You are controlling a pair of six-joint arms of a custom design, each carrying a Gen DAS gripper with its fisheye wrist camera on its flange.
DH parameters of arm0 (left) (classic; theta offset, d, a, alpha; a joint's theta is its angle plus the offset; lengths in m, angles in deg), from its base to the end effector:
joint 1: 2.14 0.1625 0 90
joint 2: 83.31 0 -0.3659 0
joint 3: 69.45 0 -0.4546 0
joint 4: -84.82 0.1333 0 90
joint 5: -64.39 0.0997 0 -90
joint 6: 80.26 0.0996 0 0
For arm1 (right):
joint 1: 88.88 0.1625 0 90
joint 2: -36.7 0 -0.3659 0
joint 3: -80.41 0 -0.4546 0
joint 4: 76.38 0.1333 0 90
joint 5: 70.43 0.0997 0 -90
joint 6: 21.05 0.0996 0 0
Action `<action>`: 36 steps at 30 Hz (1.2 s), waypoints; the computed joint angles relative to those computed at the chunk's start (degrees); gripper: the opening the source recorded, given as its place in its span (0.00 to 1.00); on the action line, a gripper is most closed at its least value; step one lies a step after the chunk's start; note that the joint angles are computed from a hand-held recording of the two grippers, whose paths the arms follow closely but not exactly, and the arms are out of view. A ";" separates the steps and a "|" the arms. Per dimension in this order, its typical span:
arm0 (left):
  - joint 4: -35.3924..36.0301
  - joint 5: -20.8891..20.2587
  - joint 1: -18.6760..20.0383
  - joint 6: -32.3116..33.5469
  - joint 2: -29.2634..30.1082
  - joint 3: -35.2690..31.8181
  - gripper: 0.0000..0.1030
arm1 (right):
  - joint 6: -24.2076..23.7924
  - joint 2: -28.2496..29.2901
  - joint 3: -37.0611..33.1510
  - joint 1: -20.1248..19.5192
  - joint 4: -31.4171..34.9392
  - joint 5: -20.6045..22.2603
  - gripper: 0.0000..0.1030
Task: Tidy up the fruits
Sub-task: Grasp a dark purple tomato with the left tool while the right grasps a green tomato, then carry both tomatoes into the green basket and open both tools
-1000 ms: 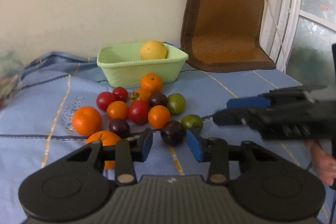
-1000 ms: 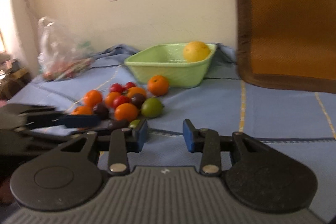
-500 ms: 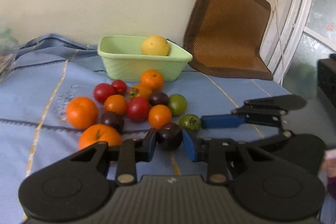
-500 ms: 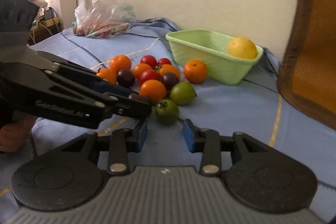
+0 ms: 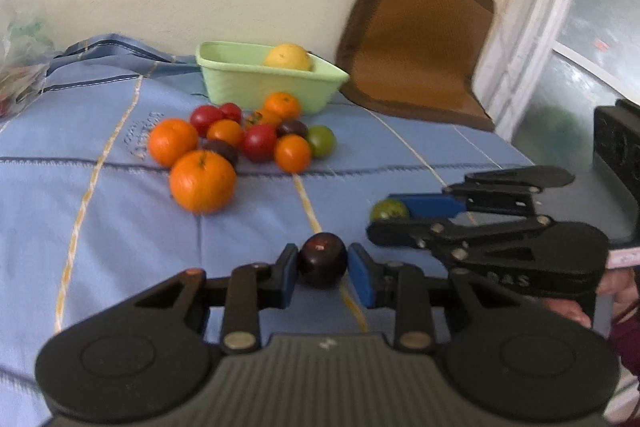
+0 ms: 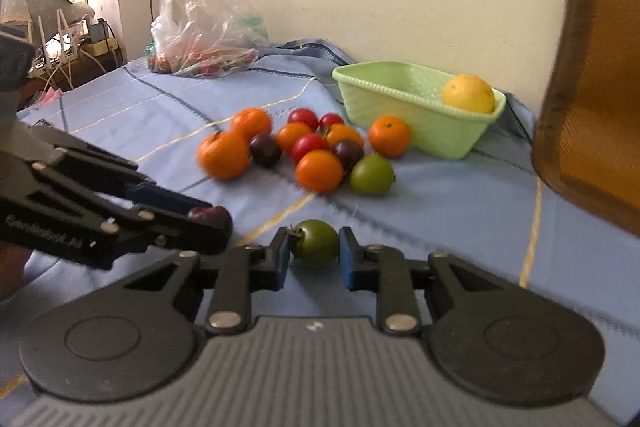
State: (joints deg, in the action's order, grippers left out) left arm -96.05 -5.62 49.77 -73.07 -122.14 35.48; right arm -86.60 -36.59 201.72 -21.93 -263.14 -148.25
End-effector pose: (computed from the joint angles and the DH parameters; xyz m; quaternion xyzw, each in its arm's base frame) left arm -0.2378 -0.5746 -0.0669 0.3359 0.9021 -0.2488 0.1071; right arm -0.0726 -0.5649 0.1858 0.3691 -0.8283 0.3611 0.2174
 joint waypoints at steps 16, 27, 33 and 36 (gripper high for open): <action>-4.49 1.09 -4.90 0.08 -4.99 11.57 0.31 | -1.80 -9.87 19.46 -9.34 -14.51 7.86 0.28; -7.46 2.78 -6.37 0.53 -5.01 13.44 0.27 | -1.28 -5.93 20.27 -9.69 -23.50 7.92 0.28; 1.97 -1.56 -4.09 -0.79 -7.77 7.71 0.27 | 4.97 -10.38 18.31 -7.44 -14.77 5.62 0.27; 5.78 -0.32 -3.04 -0.79 -6.30 0.91 0.27 | 7.86 -11.41 13.70 -4.49 -9.12 3.85 0.28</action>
